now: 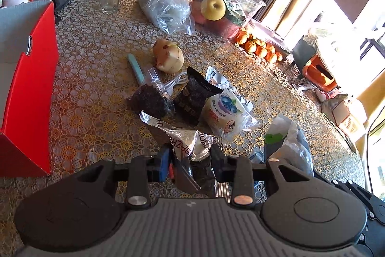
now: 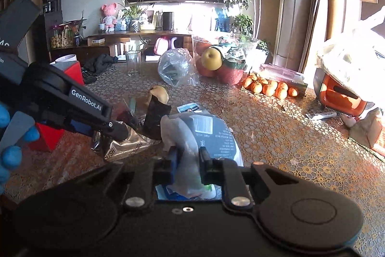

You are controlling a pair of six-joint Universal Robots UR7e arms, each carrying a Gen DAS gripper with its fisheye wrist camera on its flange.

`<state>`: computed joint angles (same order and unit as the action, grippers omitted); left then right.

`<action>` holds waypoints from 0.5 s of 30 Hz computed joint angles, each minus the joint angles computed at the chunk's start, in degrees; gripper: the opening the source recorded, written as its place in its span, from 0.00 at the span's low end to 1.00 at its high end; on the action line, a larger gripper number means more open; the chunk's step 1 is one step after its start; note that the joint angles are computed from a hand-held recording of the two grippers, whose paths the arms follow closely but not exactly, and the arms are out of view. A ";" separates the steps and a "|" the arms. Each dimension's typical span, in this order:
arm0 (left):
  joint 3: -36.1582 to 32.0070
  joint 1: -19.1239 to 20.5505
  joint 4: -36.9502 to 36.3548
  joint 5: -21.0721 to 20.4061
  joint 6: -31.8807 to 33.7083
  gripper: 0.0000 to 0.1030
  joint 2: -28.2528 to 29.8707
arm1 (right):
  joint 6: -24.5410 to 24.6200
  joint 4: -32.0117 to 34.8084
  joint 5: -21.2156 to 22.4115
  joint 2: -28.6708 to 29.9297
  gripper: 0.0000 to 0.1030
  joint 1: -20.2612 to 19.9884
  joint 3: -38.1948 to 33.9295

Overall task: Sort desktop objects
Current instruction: 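Grasp the silver foil snack bag with the left gripper while the right gripper grasps the white-and-blue bread bag, then carry the foil bag and bread bag with both grippers over the red shoebox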

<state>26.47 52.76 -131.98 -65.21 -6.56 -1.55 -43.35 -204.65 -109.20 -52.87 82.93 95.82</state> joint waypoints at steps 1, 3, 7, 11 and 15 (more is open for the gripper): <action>0.97 -0.09 -0.50 -0.13 -0.02 0.33 -0.61 | -0.04 -0.28 -0.13 -0.09 0.16 0.10 0.08; 3.01 -0.27 -1.63 -0.45 0.01 0.33 -1.84 | 0.66 -0.18 -0.26 -0.54 0.16 0.31 0.25; 6.87 -0.61 -3.84 -0.96 -0.03 0.33 -4.19 | 3.13 0.41 -0.38 -1.56 0.16 0.55 0.73; 11.02 -0.89 -5.75 -1.36 0.07 0.33 -6.79 | 7.28 2.45 1.23 -3.49 0.16 0.37 1.69; 15.27 -1.24 -8.03 -1.67 0.22 0.33 -9.59 | 11.70 4.57 3.22 -5.24 0.16 0.35 2.35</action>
<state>41.74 51.52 -140.01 -66.89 -6.34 -11.14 -31.65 -200.08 -105.98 -58.10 83.28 98.17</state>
